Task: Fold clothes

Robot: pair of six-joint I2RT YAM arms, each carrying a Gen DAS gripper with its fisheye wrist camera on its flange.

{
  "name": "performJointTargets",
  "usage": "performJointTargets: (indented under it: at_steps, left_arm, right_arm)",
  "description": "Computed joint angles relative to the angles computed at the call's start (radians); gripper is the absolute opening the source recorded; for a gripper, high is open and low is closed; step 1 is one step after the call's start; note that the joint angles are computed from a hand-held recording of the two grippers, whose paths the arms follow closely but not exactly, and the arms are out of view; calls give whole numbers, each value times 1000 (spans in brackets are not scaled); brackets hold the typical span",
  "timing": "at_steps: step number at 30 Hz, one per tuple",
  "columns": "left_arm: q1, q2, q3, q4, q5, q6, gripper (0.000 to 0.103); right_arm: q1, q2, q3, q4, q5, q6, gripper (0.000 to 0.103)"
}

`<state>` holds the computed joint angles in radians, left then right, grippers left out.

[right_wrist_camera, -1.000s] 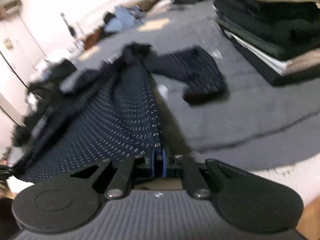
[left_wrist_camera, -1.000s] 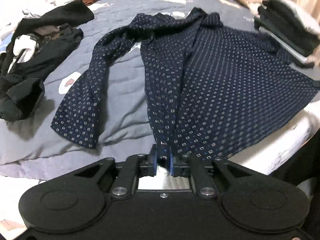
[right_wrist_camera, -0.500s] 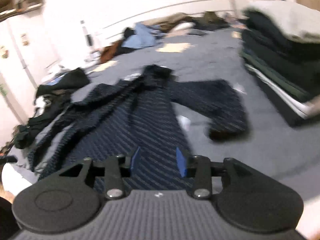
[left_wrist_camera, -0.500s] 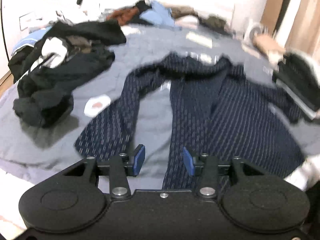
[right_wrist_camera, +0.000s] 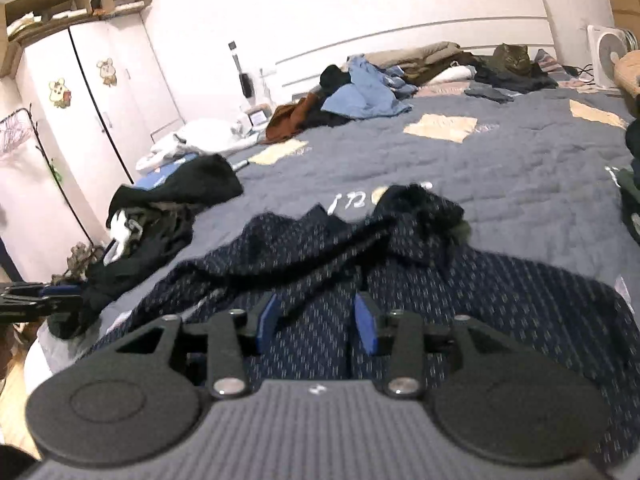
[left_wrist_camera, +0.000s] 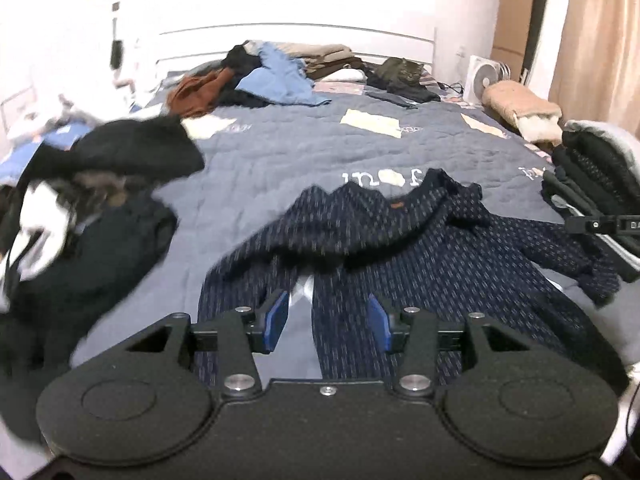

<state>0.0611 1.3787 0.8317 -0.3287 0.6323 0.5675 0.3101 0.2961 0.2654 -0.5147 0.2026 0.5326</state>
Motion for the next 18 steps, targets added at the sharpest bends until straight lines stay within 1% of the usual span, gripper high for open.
performJointTargets:
  at_steps: [2,4,6,10,14,18]
  left_arm:
    - [-72,57,43,54,-42,-43,44]
    - [-137,124,93,101,-70,-74,44]
    - [-189,203,155,122,-89,-91,44]
    - [-281,367,278,154,-148,-97,44]
    - [-338,526,424,149,-184,-96,44]
    - [-385,702,637,83,-247,-70,45]
  right_arm:
    - [-107,13,-35,65,-110,-31,42]
    - [-187,17,-61,90,-190,-58,42]
    - [-248,29,-71,95,-246,-102,42]
    - [-338,20,-86,109,-311,-168,42]
    - [-489,-51,-120,167,-482,-190,42]
    - [-577,-122,-140,179,-589,-192,42]
